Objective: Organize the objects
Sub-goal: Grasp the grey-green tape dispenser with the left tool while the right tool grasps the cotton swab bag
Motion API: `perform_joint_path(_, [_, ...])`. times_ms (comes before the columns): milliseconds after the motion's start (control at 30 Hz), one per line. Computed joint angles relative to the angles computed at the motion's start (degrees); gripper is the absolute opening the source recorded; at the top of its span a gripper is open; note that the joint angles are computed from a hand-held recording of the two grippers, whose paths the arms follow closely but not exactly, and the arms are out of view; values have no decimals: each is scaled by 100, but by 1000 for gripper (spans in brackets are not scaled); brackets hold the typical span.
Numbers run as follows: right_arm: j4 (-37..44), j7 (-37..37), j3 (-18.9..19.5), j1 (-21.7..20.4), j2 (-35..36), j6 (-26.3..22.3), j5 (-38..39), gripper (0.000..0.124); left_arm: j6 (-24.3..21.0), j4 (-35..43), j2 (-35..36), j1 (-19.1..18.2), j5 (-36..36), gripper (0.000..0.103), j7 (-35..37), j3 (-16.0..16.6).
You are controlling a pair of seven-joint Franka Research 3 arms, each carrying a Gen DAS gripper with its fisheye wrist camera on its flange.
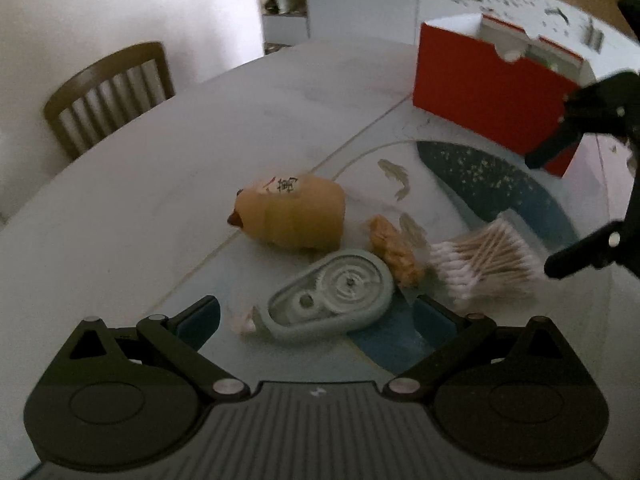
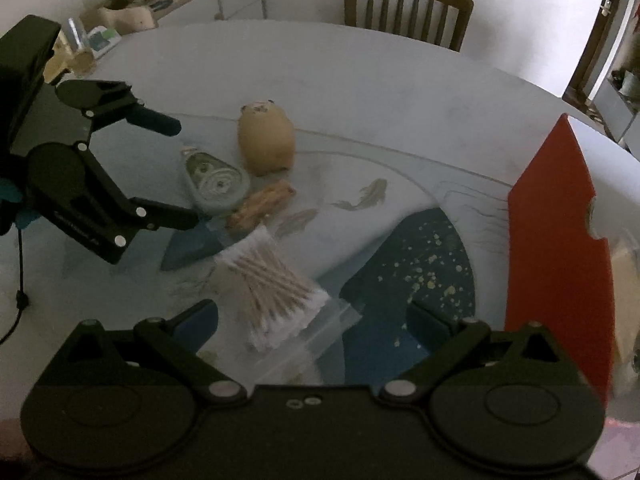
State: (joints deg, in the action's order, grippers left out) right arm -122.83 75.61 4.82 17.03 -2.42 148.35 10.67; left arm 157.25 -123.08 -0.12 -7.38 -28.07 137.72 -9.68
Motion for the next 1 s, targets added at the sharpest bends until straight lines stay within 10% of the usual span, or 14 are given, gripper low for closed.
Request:
perform_joint_path(533, [426,-918,10,54,480,-251,259,95,-501,587,540,297,-105,102,1311,-282])
perform_joint_path(1000, [569,-1253,54,136,718,-229,253,77,-736,745,606,328,-55,68,640,-287])
